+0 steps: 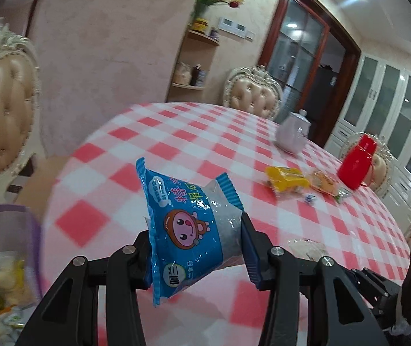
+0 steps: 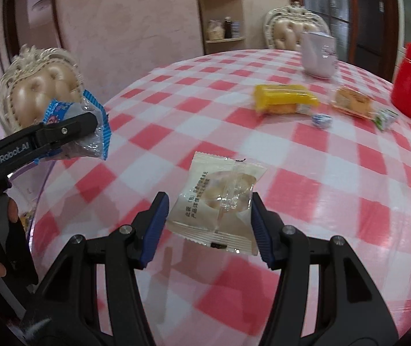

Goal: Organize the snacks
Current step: 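Carry the blue packet to the clear box and open the left tool, then grasp the yellow bread bag with the left tool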

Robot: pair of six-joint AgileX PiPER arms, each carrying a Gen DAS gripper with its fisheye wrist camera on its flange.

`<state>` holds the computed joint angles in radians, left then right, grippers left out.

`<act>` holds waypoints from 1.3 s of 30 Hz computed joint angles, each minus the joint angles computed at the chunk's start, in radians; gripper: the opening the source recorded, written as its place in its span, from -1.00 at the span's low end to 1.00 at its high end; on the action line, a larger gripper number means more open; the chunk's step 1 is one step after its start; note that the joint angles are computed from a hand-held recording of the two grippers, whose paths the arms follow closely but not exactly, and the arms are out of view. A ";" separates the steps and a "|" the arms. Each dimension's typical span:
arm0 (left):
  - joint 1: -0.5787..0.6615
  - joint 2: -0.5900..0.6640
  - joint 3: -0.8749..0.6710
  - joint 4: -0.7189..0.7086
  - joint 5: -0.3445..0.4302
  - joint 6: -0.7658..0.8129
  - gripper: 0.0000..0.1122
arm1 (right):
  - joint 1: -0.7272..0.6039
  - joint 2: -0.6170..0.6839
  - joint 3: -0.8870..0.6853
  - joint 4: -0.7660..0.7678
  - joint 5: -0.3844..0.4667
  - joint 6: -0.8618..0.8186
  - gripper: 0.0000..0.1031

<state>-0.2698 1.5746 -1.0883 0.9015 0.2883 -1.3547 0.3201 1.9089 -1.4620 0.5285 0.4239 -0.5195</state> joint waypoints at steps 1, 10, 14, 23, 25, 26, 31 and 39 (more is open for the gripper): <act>0.016 -0.030 0.034 0.009 0.001 -0.008 -0.14 | 0.016 0.003 -0.005 -0.005 0.002 0.002 0.16; 0.183 -0.206 0.236 -0.042 -0.013 0.054 -0.14 | 0.151 0.030 -0.044 0.012 0.027 -0.044 0.16; 0.271 -0.256 0.283 -0.108 0.005 0.138 -0.14 | 0.195 0.061 -0.091 0.120 0.096 -0.128 0.16; 0.408 -0.330 0.331 0.041 0.185 -0.087 -0.08 | 0.312 0.168 -0.241 0.345 0.374 -0.349 0.20; 0.418 -0.338 0.329 0.044 0.217 -0.134 0.09 | 0.337 0.207 -0.298 0.361 0.474 -0.372 0.24; 0.406 -0.345 0.332 0.075 0.239 -0.185 0.35 | 0.345 0.217 -0.316 0.350 0.501 -0.367 0.32; 0.230 -0.342 0.309 0.265 0.361 -0.362 0.53 | 0.294 0.181 -0.268 0.366 0.451 -0.389 0.50; 0.043 -0.032 -0.031 0.065 0.256 -0.078 0.53 | 0.054 0.146 -0.228 0.299 0.254 -0.245 0.50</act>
<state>-0.2267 1.5430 -1.1198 0.9664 0.5446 -1.4324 0.3737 2.0545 -1.6902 0.8278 0.6776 -0.7650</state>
